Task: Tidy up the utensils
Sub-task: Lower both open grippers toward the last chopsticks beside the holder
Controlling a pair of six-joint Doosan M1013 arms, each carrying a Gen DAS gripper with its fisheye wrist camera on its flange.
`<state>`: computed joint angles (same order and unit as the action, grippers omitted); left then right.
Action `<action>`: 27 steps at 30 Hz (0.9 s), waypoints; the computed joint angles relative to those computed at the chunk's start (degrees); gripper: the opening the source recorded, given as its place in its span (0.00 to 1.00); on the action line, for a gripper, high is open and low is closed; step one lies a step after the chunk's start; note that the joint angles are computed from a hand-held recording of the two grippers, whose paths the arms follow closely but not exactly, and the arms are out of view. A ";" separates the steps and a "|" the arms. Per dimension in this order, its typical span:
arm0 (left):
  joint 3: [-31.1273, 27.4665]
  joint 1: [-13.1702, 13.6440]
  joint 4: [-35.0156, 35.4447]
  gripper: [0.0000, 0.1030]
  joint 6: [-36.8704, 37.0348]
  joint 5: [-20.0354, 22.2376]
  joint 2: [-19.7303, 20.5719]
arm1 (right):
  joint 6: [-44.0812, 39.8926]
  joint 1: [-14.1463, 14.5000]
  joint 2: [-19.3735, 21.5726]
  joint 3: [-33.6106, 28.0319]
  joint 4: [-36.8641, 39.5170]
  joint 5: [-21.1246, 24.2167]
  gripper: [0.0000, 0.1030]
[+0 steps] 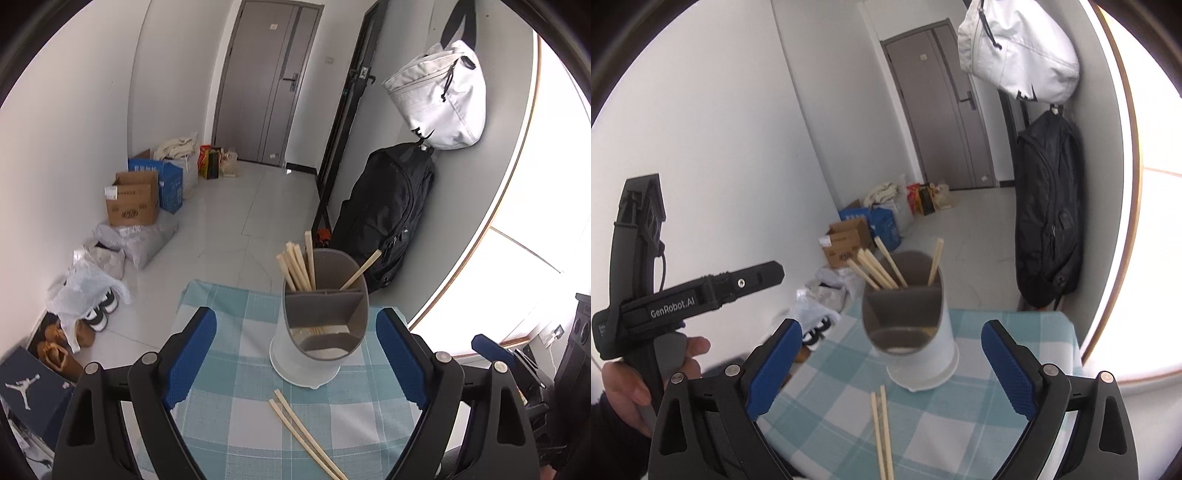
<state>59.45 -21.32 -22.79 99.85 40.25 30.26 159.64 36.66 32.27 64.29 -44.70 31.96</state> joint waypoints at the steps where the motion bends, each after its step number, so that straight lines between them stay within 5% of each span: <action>1: 0.40 0.09 -0.22 0.83 -0.04 -0.20 0.04 | -1.13 0.00 0.27 -0.03 1.11 0.45 0.96; 7: 2.07 0.39 4.82 0.83 -4.56 -2.02 1.21 | -8.24 -0.41 2.60 -1.47 10.40 3.66 0.96; 12: -1.00 1.92 4.64 0.83 -8.49 3.93 3.91 | -17.80 -1.31 6.09 -5.28 22.92 8.16 0.95; 19: -3.84 2.56 6.39 0.83 -14.75 7.28 5.79 | -31.62 -2.26 13.28 -15.35 36.84 19.98 0.48; 27: -3.33 3.15 7.31 0.83 -15.15 8.02 5.77 | -36.60 -2.22 19.44 -25.93 39.31 31.57 0.36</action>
<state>56.12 -18.17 -15.48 84.70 48.27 36.03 123.03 34.43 51.71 38.36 -5.39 63.53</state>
